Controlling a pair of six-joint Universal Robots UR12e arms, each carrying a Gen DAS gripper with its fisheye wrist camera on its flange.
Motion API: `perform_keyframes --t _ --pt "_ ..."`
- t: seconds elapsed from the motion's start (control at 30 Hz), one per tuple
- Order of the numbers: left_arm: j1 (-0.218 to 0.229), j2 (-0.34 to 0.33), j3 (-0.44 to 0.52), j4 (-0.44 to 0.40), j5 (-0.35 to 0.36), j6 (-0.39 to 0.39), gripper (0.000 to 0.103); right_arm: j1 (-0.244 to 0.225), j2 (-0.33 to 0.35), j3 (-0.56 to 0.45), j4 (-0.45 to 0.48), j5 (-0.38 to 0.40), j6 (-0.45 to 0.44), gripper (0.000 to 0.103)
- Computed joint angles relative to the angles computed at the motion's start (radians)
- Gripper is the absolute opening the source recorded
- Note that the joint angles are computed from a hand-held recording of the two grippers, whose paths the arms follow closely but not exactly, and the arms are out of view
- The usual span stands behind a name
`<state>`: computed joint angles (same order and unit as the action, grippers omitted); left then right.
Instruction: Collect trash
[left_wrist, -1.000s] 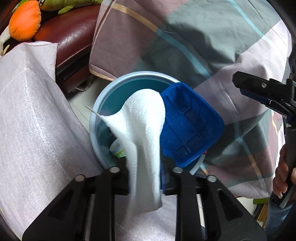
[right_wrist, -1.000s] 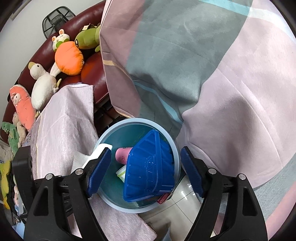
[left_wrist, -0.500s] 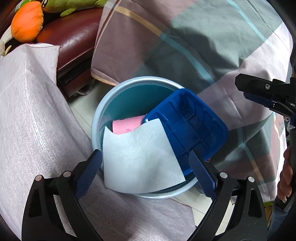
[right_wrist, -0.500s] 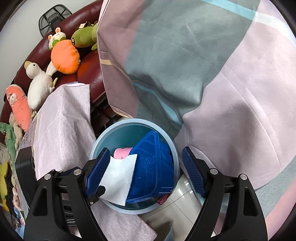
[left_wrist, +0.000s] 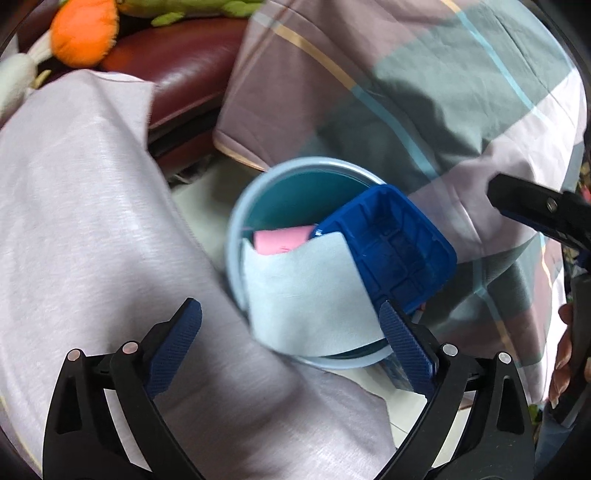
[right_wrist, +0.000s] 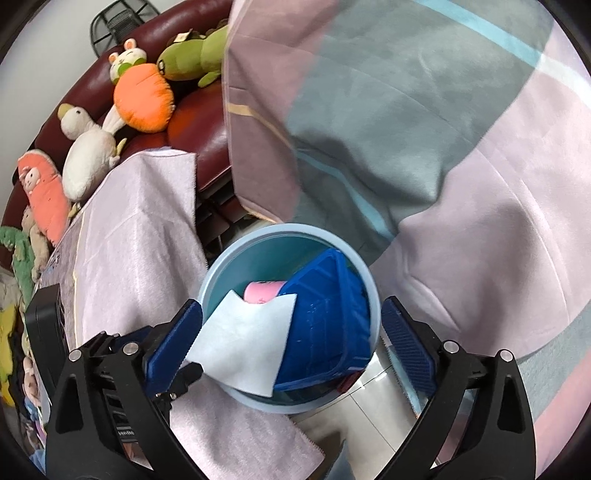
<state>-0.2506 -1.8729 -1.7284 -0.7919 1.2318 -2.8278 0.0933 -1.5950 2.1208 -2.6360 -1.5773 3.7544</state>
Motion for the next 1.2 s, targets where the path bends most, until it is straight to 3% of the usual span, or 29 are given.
perform_keyframes --t 0.17,0.7,1.2 --pt "0.028 0.036 -0.030 0.035 0.000 -0.033 0.099 0.032 -0.004 -0.020 0.018 0.002 -0.029 0.096" --pt "0.111 0.158 -0.134 0.091 -0.016 -0.087 0.099 0.184 -0.037 -0.083 0.110 -0.160 -0.093 0.096" --pt "0.159 0.259 -0.219 0.153 -0.001 -0.102 0.099 0.263 -0.070 -0.077 0.116 -0.226 -0.101 0.096"
